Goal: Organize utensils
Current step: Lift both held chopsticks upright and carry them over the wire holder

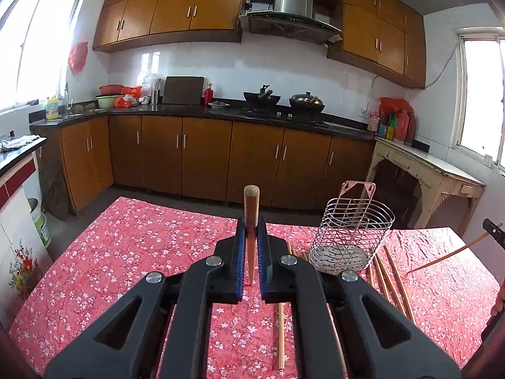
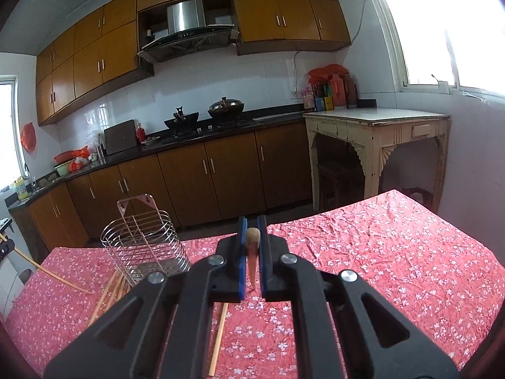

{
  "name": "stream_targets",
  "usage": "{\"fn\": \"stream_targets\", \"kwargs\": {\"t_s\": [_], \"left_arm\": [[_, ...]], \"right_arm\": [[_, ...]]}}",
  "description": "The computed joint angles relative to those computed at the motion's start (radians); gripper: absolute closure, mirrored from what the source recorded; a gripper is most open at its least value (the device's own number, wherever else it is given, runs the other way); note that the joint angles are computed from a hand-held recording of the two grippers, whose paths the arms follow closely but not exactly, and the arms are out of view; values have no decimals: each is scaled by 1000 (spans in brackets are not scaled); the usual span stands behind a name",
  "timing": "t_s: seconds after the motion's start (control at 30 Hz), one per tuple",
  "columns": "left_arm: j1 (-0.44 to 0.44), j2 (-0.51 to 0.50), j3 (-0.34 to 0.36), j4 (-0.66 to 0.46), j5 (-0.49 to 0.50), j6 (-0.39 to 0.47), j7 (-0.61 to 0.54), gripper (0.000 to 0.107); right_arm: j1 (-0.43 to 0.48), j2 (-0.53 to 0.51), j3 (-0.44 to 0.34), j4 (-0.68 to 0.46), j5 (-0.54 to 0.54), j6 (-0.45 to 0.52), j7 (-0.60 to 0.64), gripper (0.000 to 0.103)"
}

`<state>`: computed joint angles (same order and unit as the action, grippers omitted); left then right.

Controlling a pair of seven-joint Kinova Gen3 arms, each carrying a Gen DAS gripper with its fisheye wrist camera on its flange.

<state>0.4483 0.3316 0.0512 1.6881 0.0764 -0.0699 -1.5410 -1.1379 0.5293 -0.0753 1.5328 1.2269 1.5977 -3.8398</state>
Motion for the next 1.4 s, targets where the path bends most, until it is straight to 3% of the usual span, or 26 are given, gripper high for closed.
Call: {"fn": "stream_targets", "kwargs": {"t_s": [0.2, 0.37, 0.47, 0.63, 0.8, 0.9, 0.97, 1.07, 1.17, 1.4], "left_arm": [[11, 2, -11, -5, 5, -8, -3, 101], [130, 4, -141, -72, 28, 16, -38, 101], [168, 1, -177, -130, 35, 37, -46, 101], [160, 9, -142, -263, 18, 95, -9, 101], [69, 49, 20, -404, -9, 168, 26, 101], [46, 87, 81, -466, -20, 205, 34, 101], [65, 116, 71, -498, -28, 212, 53, 101], [131, 152, -8, -527, -53, 203, 100, 101], [147, 190, -25, -553, -72, 215, 123, 101], [96, 287, 53, -677, -80, 366, 113, 101]], "right_arm": [[5, -2, 4, -4, 13, 4, 9, 96], [15, -29, 16, -48, 81, -2, 112, 96], [20, -64, 22, -83, 151, -23, 180, 96], [49, -101, 28, -153, 271, -103, 272, 96], [93, -77, 56, -248, 342, -213, 335, 96], [117, -44, 80, -282, 356, -286, 344, 96], [130, -20, 99, -293, 363, -328, 344, 96], [137, 18, 128, -310, 374, -370, 335, 96], [152, 53, 145, -326, 355, -412, 339, 96], [206, 81, 166, -321, 241, -529, 323, 96]]}}
